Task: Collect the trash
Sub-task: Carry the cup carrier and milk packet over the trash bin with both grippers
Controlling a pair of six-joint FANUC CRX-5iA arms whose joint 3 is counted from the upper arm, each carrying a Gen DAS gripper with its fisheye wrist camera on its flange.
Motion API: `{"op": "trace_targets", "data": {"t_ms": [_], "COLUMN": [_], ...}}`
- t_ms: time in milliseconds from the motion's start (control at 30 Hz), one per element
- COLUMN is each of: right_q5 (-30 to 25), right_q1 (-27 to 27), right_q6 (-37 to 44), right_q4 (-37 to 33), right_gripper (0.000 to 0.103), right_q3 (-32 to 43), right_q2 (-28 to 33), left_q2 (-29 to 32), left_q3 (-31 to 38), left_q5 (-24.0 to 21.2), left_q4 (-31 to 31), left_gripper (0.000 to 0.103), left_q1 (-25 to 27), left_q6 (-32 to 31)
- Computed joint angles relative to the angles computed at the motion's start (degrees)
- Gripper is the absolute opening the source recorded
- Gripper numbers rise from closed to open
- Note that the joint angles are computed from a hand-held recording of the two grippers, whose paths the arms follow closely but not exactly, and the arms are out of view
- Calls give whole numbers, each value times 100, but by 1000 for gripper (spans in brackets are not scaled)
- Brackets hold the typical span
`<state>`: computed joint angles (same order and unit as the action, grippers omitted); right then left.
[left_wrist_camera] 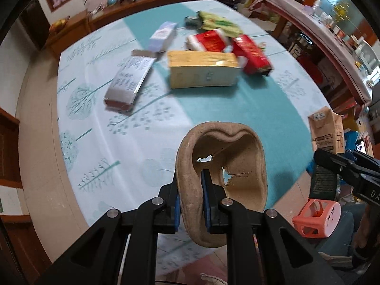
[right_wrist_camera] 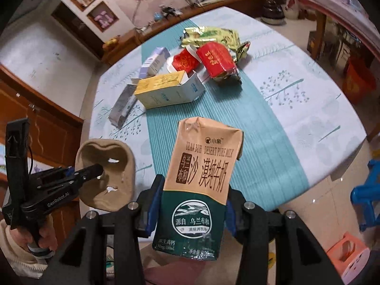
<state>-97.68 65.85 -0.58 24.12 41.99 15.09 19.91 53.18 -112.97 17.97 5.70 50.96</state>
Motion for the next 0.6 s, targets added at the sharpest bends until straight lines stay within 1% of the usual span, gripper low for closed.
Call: {"op": "trace_targets", "data": {"t_ms": [167, 300, 467, 600], "right_q5": [81, 94, 83, 101], "right_q1": [344, 759, 1408, 1943], "right_q6": [83, -37, -472, -832], "right_q4": [203, 355, 514, 492], "right_gripper": [45, 45, 45, 45], "right_q3": [-622, -1364, -2262, -2804], "right_q2": [-515, -1147, -1935, -2397], "left_q2": [-746, -1427, -2102, -2610], "left_q3": [-851, -1578, -2165, -2600], "left_q5": [316, 532, 558, 517], "left_q4": [21, -85, -324, -522], "left_gripper": [13, 13, 13, 13], "left_q1": [-178, -420, -757, -972], "left_q6": [199, 524, 931, 1252]}}
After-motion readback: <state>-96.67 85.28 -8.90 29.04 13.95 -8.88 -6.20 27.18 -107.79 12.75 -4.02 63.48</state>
